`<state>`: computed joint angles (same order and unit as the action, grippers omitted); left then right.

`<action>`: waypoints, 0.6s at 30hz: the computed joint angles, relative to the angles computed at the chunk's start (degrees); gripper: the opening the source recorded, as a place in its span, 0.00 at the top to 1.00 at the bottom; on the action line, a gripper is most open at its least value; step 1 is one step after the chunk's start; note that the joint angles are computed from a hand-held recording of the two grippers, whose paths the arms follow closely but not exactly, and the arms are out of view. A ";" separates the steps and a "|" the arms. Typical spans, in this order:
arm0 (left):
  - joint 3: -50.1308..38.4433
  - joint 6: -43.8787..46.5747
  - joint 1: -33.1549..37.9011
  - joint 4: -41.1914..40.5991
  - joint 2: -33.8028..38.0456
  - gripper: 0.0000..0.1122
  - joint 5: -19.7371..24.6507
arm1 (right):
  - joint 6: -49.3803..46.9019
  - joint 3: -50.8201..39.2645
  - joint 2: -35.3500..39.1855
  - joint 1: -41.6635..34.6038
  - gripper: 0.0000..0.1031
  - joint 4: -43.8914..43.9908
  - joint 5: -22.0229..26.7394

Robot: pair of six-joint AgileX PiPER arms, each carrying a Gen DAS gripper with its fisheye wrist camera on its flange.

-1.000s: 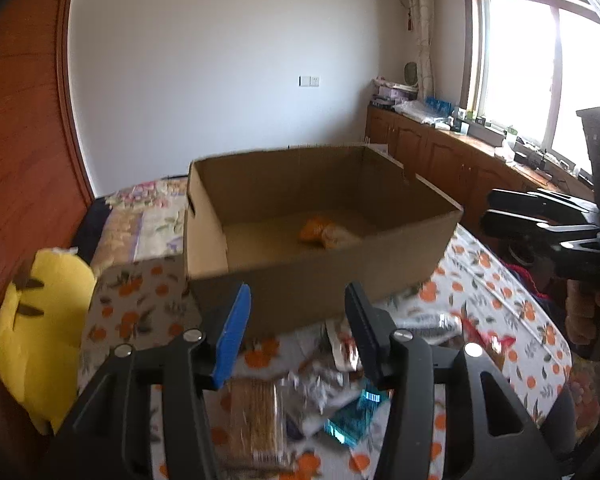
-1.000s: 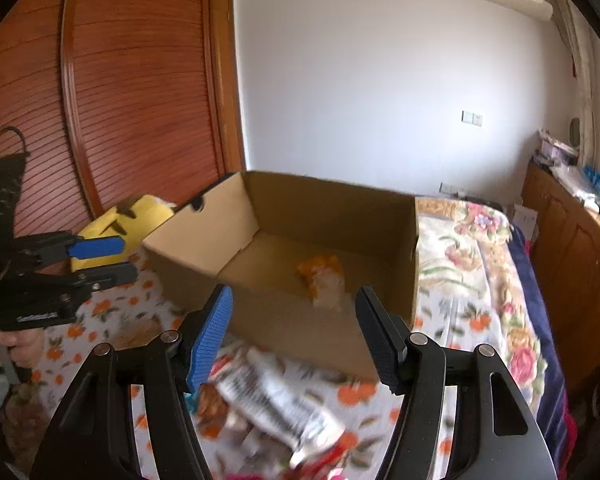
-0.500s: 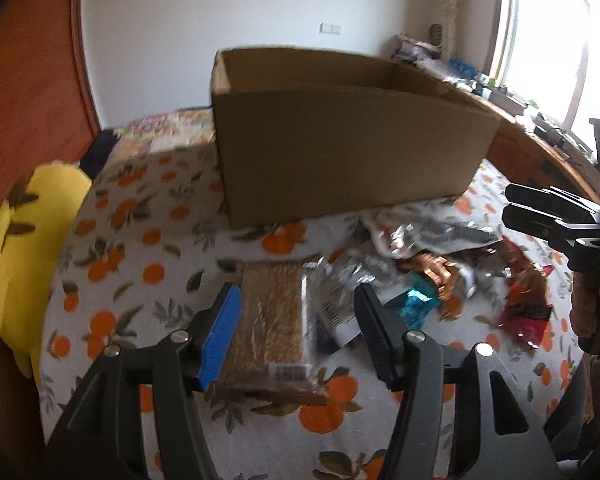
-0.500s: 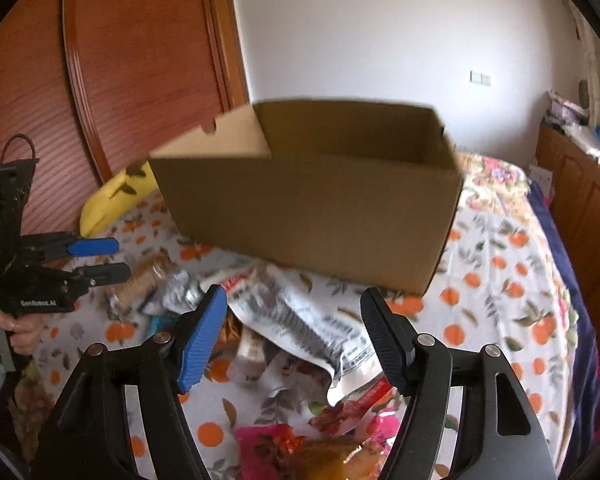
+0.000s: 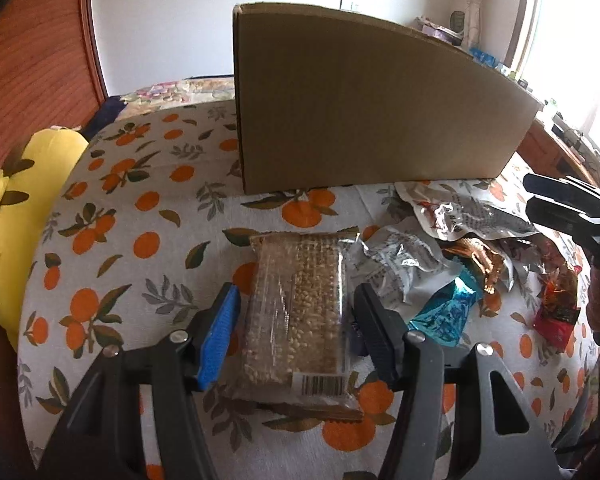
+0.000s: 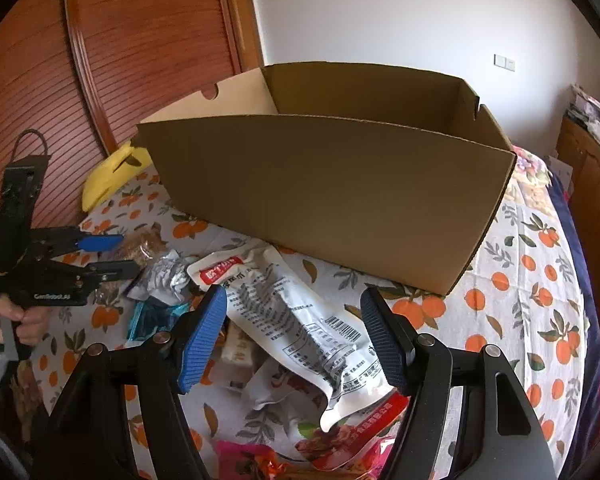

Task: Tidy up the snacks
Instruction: 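Grasp the clear-wrapped grain bar with the left gripper while the right gripper reaches the white bag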

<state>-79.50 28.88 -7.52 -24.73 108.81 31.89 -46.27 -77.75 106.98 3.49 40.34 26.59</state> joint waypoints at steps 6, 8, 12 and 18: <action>1.42 4.08 0.66 -3.66 -0.28 0.47 -1.26 | 4.14 -1.41 0.70 0.93 0.31 -4.69 1.23; 2.35 7.21 1.37 -6.78 -0.68 0.53 -1.22 | 5.61 -2.76 1.42 0.82 0.31 -6.10 2.36; 4.01 12.11 1.85 -9.67 -1.67 0.61 -1.50 | 10.04 -7.89 4.34 0.44 0.31 -10.45 7.41; 5.66 15.00 3.42 -13.77 -3.38 0.63 0.85 | 15.20 -16.56 8.87 0.66 0.31 -16.92 15.62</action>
<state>-73.84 43.88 -4.10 -38.50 105.43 32.75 -31.06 -94.31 115.85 4.14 23.42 42.20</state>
